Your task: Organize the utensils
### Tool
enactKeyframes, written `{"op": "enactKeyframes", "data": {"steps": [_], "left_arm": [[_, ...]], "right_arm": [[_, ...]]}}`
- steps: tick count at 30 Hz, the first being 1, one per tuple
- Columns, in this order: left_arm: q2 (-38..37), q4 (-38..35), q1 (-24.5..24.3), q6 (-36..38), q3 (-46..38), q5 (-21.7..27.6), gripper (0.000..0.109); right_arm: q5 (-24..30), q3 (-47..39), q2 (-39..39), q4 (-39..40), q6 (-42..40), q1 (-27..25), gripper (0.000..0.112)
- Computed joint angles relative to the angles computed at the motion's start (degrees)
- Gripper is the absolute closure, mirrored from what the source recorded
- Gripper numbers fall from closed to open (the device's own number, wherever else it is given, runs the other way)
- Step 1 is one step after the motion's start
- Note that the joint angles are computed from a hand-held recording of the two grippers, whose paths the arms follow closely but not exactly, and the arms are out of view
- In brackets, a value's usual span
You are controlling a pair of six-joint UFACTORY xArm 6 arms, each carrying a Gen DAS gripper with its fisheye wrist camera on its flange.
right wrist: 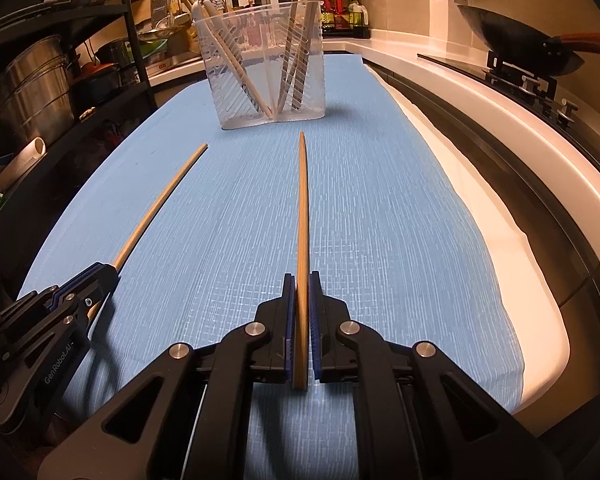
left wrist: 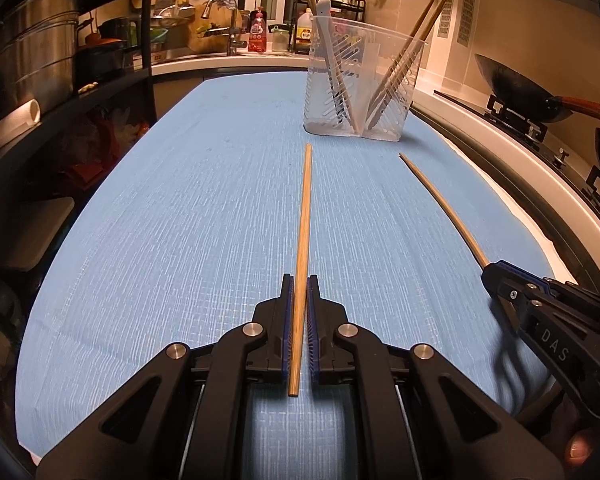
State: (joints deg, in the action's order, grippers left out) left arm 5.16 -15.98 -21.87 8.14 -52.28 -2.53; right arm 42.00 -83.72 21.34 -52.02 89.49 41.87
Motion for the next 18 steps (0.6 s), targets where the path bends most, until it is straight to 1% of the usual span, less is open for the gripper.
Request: {"op": "enactKeyframes", "data": {"steps": [3, 5, 6, 8, 11, 14, 18], "left_arm": [[0.0, 8.8, 1.0, -7.7, 0.5, -0.5, 0.101], [0.0, 11.6, 1.4, -10.3, 0.6, -0.8, 0.101], [0.0, 14.2, 1.8, -12.6, 0.7, -1.0, 0.101], [-0.1, 15.2, 1.8, -13.2, 0.8, -1.1, 0.101], [0.0, 19.0, 2.4, -16.5, 0.8, -1.3, 0.101], [0.0, 26.0, 3.4, -22.5, 0.8, -1.5, 0.101], [0.0, 27.8, 3.6, -24.1, 0.7, -1.4, 0.101]], "right_arm": [[0.1, 0.0, 0.0, 0.1, -0.2, 0.1, 0.104], [0.2, -0.1, 0.0, 0.1, -0.2, 0.1, 0.104], [0.2, -0.1, 0.0, 0.1, -0.2, 0.1, 0.104], [0.2, 0.0, 0.0, 0.0, -0.2, 0.1, 0.104], [0.2, 0.1, -0.1, 0.0, -0.4, 0.0, 0.106], [0.4, -0.1, 0.1, 0.0, -0.4, 0.1, 0.106], [0.3, -0.3, 0.2, 0.1, -0.8, 0.2, 0.105]]}}
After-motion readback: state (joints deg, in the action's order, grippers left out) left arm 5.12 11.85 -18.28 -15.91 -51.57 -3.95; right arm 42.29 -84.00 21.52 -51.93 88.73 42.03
